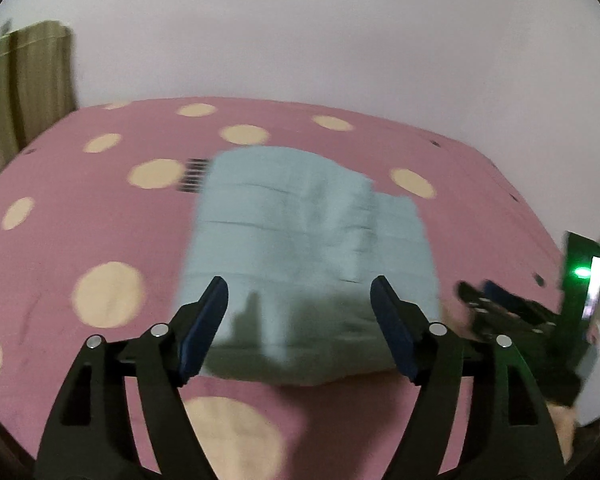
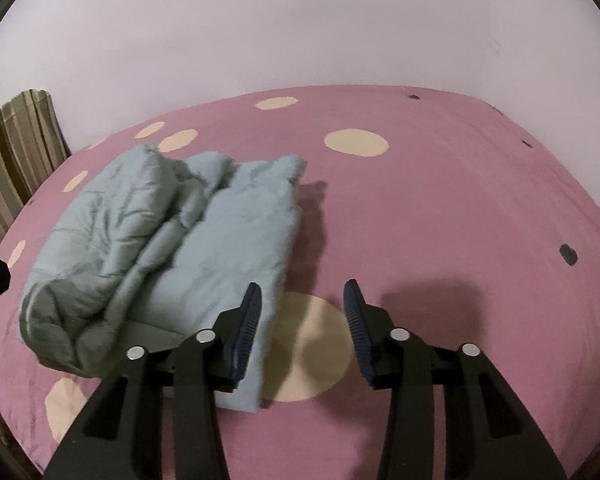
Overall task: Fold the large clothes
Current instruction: 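Lower the jacket bundle onto the bed and open the left gripper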
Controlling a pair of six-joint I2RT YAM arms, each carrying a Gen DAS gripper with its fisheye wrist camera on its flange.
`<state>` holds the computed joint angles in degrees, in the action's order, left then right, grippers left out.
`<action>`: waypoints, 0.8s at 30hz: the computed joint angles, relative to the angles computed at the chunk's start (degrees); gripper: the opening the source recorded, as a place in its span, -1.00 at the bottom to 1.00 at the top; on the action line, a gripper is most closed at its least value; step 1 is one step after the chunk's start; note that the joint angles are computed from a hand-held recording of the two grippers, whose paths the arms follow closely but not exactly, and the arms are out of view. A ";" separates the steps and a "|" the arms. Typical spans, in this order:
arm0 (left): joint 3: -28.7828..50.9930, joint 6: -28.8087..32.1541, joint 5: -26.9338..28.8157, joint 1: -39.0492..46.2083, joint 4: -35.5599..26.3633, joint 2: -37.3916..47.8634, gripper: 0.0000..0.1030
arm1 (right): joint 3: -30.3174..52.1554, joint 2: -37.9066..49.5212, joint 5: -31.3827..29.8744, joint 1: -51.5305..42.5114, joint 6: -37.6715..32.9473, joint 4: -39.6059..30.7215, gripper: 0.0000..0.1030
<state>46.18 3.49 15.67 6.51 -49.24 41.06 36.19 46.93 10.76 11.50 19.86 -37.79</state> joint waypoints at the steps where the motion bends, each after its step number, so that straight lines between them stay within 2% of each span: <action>1: -0.05 2.42 1.43 4.06 0.75 1.40 0.51 | 0.64 0.49 0.67 1.60 0.75 0.18 0.06; 4: -0.89 7.53 4.10 13.64 5.15 7.02 0.51 | 2.93 3.19 1.32 5.83 2.82 0.88 0.08; 7: -0.72 10.26 6.72 19.33 9.41 14.42 0.51 | 5.75 8.44 -1.03 7.93 4.40 3.61 0.17; 12: -0.60 10.82 7.27 20.72 15.45 22.46 0.51 | 11.29 18.85 -3.67 9.41 7.20 8.69 0.26; 16: -0.56 12.11 8.91 21.71 16.81 25.57 0.51 | 15.68 26.59 -5.93 9.87 9.64 11.44 0.33; 20: -0.61 12.09 8.86 20.88 18.88 28.11 0.51 | 20.00 33.76 -4.71 11.17 10.58 11.46 0.37; 24: 0.05 12.03 8.69 19.95 20.66 30.63 0.51 | 20.78 37.00 -5.14 11.52 11.28 11.91 0.38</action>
<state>46.23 15.52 24.36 26.45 -28.58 71.69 56.97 83.93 5.62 23.02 31.14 -25.88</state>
